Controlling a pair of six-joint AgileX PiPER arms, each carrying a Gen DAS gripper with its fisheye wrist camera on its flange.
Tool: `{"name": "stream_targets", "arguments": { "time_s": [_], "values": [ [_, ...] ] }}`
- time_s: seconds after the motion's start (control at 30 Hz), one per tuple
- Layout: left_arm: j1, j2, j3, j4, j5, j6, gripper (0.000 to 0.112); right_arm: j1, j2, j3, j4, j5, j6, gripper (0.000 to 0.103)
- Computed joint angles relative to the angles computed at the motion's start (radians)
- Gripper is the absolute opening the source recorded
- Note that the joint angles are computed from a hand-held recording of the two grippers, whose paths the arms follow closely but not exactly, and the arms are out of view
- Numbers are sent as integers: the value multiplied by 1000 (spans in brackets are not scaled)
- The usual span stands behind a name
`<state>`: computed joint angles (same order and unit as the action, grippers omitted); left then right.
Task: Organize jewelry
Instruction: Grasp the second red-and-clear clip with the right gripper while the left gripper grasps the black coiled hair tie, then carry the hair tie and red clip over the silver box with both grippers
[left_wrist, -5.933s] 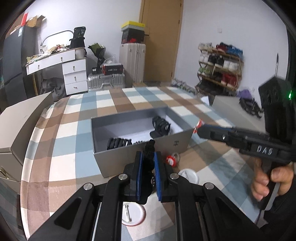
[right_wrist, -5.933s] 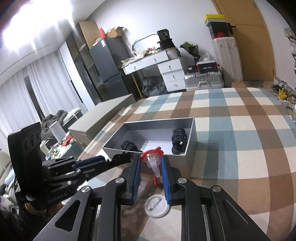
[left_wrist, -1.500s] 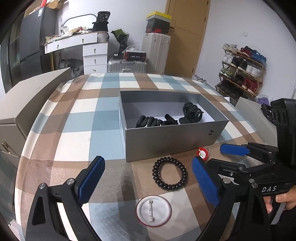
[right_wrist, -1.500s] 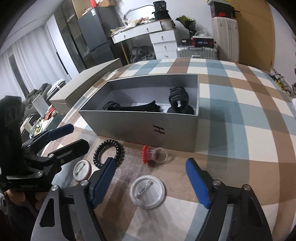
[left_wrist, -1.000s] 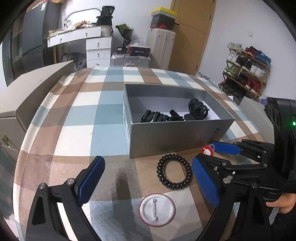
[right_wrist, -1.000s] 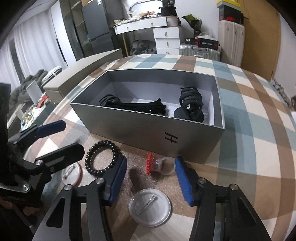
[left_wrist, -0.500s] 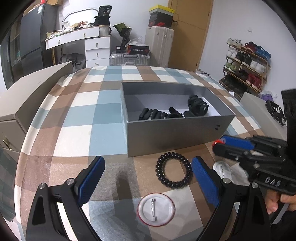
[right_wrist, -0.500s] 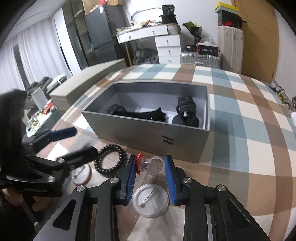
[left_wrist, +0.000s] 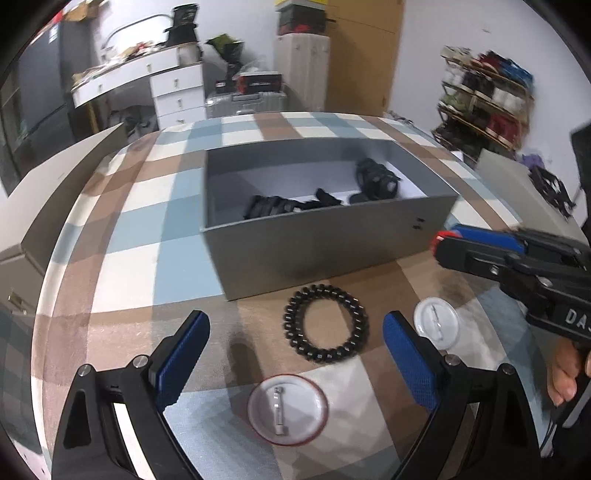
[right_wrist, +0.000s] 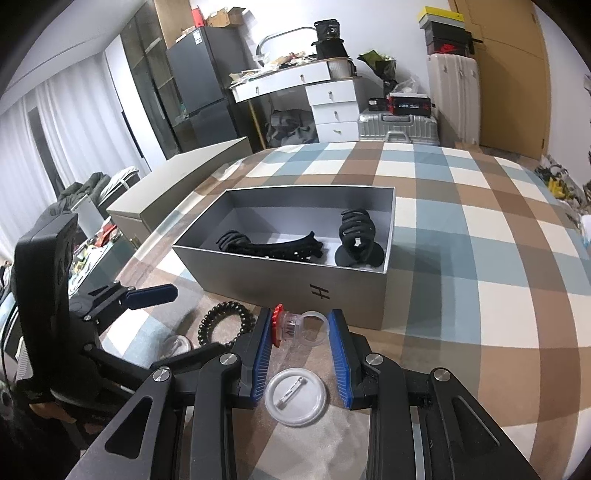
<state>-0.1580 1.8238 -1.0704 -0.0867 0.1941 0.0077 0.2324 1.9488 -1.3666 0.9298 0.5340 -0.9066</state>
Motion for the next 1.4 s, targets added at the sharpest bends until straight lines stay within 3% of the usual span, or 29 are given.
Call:
{"name": "stream_targets", "arguments": {
  "time_s": [0.17,0.3,0.4,0.57,0.83,0.9,1.4],
  "values": [
    [6,12,-13,234,13,-276,92,-9,-6,5,17,6,-16,29],
    [0,13,-12,248,13,-285,87,-11,-7,4,18,6,-15,29],
    [-12,24,-26,281,31,-300,74,-11,-4,1,17,9,-12,29],
    [-18,41,-45,247,62,-241,37,-10,-7,4,18,7,-15,29],
    [-9,25,-26,69,41,-44,6,-8,-8,8,16,6,-10,29],
    [-16,24,-26,81,41,-52,5,-7,-8,8,11,5,-6,29],
    [9,-34,20,-281,-4,319,5,-14,-20,21,70,-2,-57,29]
  ]
}}
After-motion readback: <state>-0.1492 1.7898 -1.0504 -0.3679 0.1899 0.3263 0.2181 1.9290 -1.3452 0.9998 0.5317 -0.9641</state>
